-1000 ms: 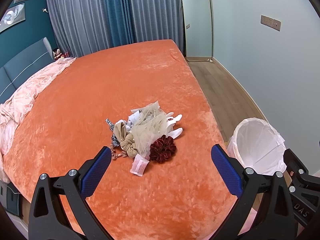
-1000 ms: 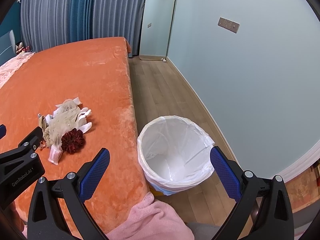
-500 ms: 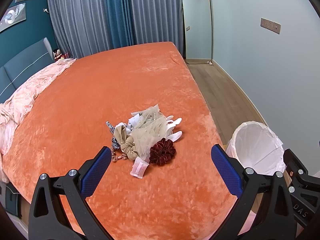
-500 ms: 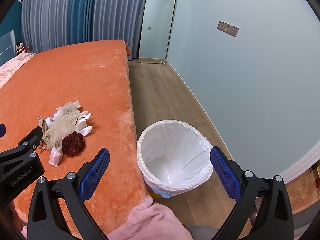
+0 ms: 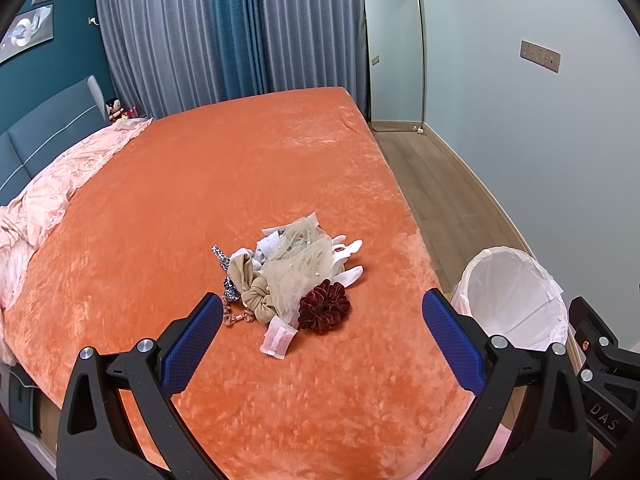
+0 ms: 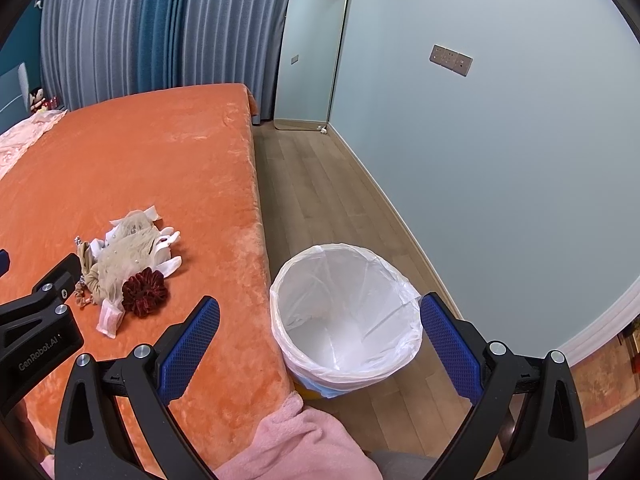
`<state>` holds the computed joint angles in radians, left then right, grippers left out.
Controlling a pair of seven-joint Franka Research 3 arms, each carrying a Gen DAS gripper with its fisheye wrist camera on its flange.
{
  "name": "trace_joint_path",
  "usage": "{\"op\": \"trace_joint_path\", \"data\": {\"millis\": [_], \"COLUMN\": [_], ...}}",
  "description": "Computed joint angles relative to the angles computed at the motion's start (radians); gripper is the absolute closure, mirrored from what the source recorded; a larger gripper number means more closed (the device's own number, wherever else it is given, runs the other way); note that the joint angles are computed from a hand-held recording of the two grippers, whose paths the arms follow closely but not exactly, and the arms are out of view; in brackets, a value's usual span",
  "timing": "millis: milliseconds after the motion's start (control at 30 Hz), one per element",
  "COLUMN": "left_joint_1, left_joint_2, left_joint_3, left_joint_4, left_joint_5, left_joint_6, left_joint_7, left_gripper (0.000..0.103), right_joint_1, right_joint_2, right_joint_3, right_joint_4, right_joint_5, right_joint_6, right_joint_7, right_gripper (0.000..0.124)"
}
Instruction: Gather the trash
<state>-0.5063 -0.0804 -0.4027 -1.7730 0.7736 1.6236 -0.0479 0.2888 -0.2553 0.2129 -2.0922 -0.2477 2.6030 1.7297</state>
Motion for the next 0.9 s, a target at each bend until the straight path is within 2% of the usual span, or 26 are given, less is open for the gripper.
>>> {"op": "trace_joint_path", "data": {"millis": [433, 900], "left_joint_1": [0.001, 0.03], "left_joint_2": [-0.001, -0.078], "left_joint_3": [0.001, -0.007], "left_joint_4": [0.006, -0.084], "left_joint_5": [0.0, -0.025], "left_joint_6": [-0.005, 0.04], "left_joint_7": [-0.005, -0.012], "left_gripper": [0.008, 0.008], "right_joint_1": [-0.003, 0.005], "right_joint_2": [0.001, 0.005], "right_joint_3": [0.002, 0.018], "right_joint_4": [0.003, 0.015], "right_joint_5": [-0.015, -0.049], "right_joint_6": [0.004, -0.001], "right_joint_7": [0.019, 0.05], "right_gripper": [0.028, 0.028]}}
